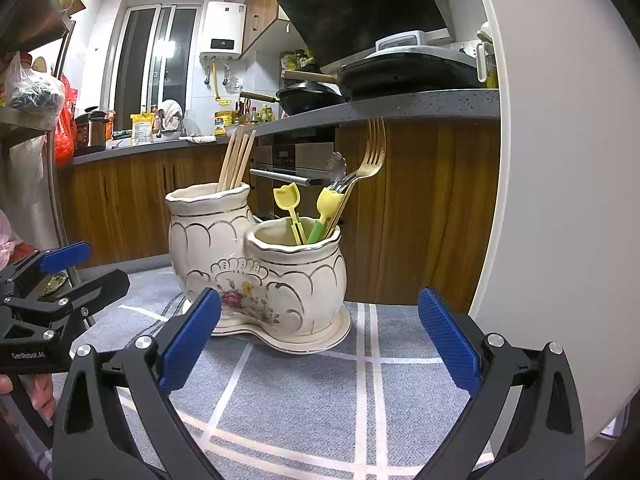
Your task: Organize utensils
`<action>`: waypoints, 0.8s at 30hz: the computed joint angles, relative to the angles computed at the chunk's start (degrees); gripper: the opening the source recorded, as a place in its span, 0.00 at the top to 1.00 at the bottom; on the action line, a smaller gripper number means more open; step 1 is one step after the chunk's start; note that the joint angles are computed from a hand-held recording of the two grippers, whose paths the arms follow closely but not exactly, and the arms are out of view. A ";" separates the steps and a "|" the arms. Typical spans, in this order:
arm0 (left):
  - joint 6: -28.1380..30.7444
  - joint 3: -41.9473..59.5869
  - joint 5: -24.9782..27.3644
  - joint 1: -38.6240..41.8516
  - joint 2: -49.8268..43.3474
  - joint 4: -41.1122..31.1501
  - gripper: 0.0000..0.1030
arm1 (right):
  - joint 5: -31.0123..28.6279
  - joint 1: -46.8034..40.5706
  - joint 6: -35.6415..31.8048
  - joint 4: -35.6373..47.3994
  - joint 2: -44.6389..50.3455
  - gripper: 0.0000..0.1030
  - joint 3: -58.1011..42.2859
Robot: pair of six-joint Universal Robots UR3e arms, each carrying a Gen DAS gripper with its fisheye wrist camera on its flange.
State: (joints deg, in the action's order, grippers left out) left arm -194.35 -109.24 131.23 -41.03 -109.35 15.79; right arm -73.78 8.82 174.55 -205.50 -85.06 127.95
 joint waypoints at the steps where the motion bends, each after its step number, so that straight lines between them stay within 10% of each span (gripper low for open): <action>1: -0.07 0.03 0.03 -0.01 -0.04 -0.02 0.05 | 0.02 -0.03 0.00 0.00 -0.02 0.05 0.03; 24: -0.05 -0.47 0.11 -0.01 0.27 0.18 0.05 | 0.09 -0.08 -0.04 0.04 -0.03 0.05 0.01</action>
State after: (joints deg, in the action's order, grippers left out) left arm -194.40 -109.71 131.34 -41.04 -109.08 15.97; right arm -73.69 8.74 174.51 -205.47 -85.08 127.96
